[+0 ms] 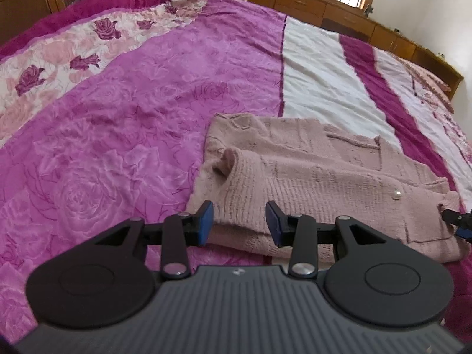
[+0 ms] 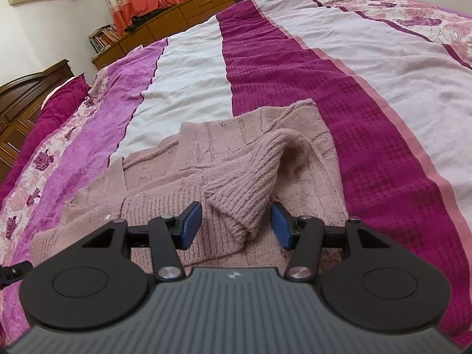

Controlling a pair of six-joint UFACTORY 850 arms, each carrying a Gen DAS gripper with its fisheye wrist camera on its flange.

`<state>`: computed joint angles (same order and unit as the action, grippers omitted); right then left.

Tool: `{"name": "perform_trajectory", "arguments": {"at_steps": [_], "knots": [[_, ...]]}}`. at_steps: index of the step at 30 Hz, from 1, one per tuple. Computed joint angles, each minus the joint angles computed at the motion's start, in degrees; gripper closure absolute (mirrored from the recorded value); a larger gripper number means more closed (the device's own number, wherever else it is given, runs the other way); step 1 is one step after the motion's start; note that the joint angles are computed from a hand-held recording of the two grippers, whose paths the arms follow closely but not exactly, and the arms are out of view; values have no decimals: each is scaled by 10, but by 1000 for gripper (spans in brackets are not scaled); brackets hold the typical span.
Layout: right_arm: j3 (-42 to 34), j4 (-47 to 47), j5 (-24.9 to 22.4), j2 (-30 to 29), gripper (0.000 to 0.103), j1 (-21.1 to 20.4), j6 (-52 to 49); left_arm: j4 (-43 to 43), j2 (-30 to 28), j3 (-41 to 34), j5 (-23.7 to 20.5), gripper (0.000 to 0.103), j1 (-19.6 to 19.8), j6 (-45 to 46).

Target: Fold small clothes

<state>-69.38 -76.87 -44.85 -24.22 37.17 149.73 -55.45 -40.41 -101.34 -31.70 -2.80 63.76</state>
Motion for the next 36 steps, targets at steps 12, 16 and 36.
{"name": "perform_trajectory", "arguments": {"at_steps": [12, 16, 36], "knots": [[-103, 91, -140, -62, 43, 27, -257, 62, -31, -32, -4, 62, -19, -33], [-118, 113, -112, -73, 45, 13, -276, 70, -49, -58, -53, 67, -16, -49], [85, -197, 14, 75, 92, -40, 288, -37, -114, -199, -129, 93, -9, -115]]}}
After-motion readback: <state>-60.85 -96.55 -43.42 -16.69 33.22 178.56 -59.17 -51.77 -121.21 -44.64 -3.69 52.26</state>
